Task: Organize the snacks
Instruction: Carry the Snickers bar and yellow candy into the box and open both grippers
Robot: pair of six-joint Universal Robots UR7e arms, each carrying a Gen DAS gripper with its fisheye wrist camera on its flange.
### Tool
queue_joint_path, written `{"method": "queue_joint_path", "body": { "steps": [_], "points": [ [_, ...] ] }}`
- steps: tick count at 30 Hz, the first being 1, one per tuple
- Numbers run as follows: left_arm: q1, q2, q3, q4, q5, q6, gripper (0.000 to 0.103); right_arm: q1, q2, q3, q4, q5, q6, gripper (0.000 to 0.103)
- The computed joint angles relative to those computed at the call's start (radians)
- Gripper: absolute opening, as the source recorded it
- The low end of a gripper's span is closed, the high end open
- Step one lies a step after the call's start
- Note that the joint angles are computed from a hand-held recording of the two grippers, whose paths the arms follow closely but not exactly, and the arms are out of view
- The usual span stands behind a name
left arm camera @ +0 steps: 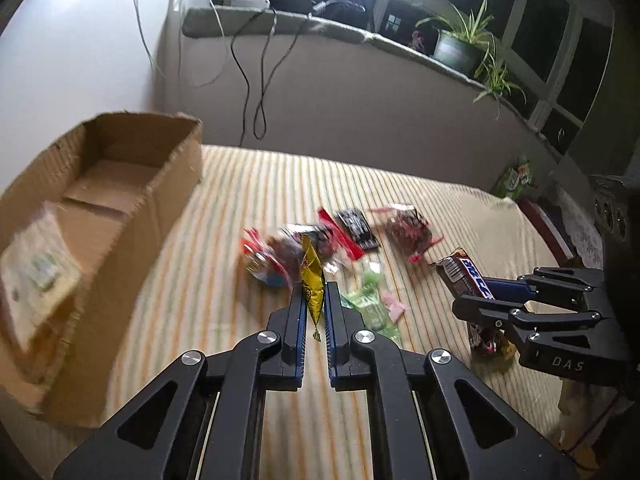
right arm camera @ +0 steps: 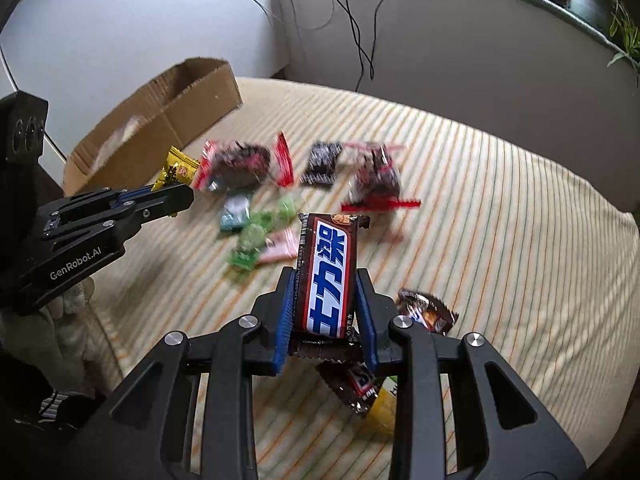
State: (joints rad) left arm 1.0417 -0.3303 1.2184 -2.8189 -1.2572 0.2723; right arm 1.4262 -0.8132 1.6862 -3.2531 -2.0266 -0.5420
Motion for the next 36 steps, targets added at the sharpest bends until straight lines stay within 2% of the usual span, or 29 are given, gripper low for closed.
{"method": "queue_joint_path", "body": {
  "steps": [6, 14, 29, 36],
  "points": [
    [0.012, -0.029, -0.001, -0.04, 0.014, 0.016, 0.007, 0.03, 0.016, -0.056, 0.023, 0.012, -0.017, 0.03],
    [0.035, -0.052, -0.024, -0.072, 0.052, 0.019, 0.007, 0.085, 0.087, -0.208, 0.106, 0.03, -0.045, 0.03],
    [0.08, -0.05, -0.107, -0.044, 0.095, 0.018, 0.007, 0.146, 0.326, -0.648, 0.386, 0.06, -0.074, 0.03],
    [0.092, -0.044, -0.137, -0.025, 0.105, 0.012, 0.007, 0.154, 0.427, -0.821, 0.504, 0.059, -0.073, 0.03]
  ]
}}
